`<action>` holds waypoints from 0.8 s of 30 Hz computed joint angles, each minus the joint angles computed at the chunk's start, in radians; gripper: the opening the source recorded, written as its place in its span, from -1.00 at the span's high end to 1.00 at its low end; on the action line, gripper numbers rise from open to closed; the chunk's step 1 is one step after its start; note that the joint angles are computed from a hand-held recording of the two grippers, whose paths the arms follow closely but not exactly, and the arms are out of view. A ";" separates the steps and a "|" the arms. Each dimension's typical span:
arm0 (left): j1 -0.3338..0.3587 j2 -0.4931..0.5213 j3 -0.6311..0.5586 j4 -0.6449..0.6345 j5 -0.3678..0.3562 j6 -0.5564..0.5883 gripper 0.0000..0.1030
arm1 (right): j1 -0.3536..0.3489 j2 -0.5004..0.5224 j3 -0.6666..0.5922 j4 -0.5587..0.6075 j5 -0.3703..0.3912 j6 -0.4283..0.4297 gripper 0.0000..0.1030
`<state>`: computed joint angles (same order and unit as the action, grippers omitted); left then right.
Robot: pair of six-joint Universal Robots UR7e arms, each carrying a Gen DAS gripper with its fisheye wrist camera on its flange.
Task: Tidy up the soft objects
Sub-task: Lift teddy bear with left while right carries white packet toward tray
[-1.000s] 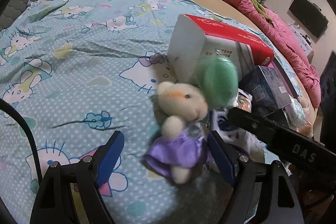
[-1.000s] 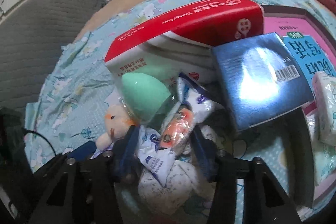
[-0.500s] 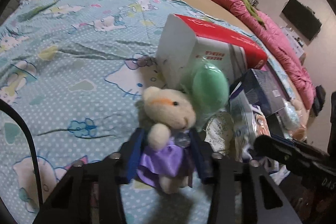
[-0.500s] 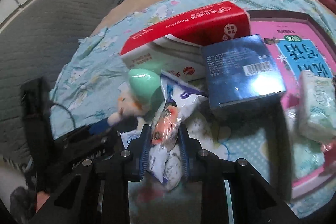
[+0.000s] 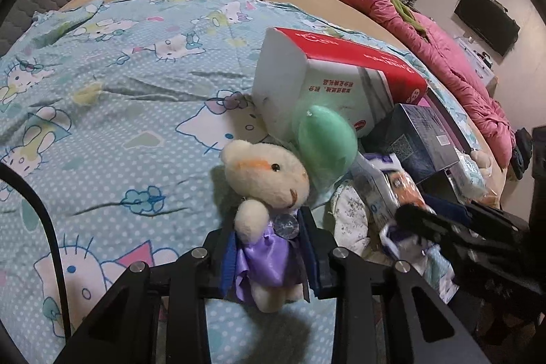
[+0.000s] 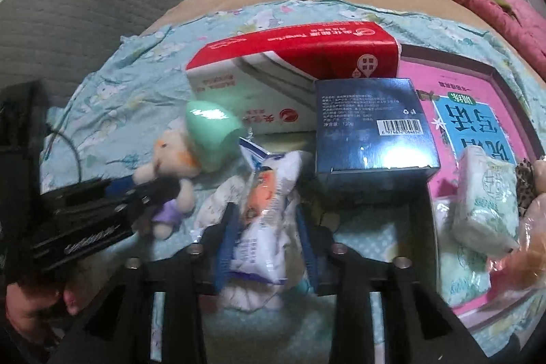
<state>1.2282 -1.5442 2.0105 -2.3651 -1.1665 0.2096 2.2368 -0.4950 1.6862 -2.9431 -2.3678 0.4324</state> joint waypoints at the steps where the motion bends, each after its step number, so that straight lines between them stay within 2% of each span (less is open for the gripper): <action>1: 0.001 -0.003 0.001 0.002 0.000 0.000 0.35 | -0.006 0.002 -0.004 -0.006 0.013 -0.006 0.24; 6: 0.000 -0.004 0.002 0.001 0.000 -0.001 0.35 | -0.013 0.037 -0.067 0.052 -0.007 -0.015 0.16; 11: 0.000 -0.005 0.004 0.000 -0.002 -0.002 0.35 | -0.018 0.071 -0.105 0.036 -0.025 -0.045 0.15; 13: 0.000 -0.005 0.003 0.001 -0.001 0.001 0.35 | -0.020 0.081 -0.116 0.038 -0.045 -0.063 0.34; 19: -0.019 -0.019 0.016 -0.014 0.008 0.009 0.37 | -0.010 0.061 -0.084 -0.052 -0.038 -0.132 0.41; 24: -0.036 -0.051 0.031 -0.023 0.003 0.006 0.37 | 0.011 0.021 -0.043 -0.115 -0.010 -0.141 0.41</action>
<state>1.1925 -1.5954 2.0414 -2.3884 -1.1635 0.2155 2.2473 -0.4744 1.6434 -3.0577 -2.3779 0.2910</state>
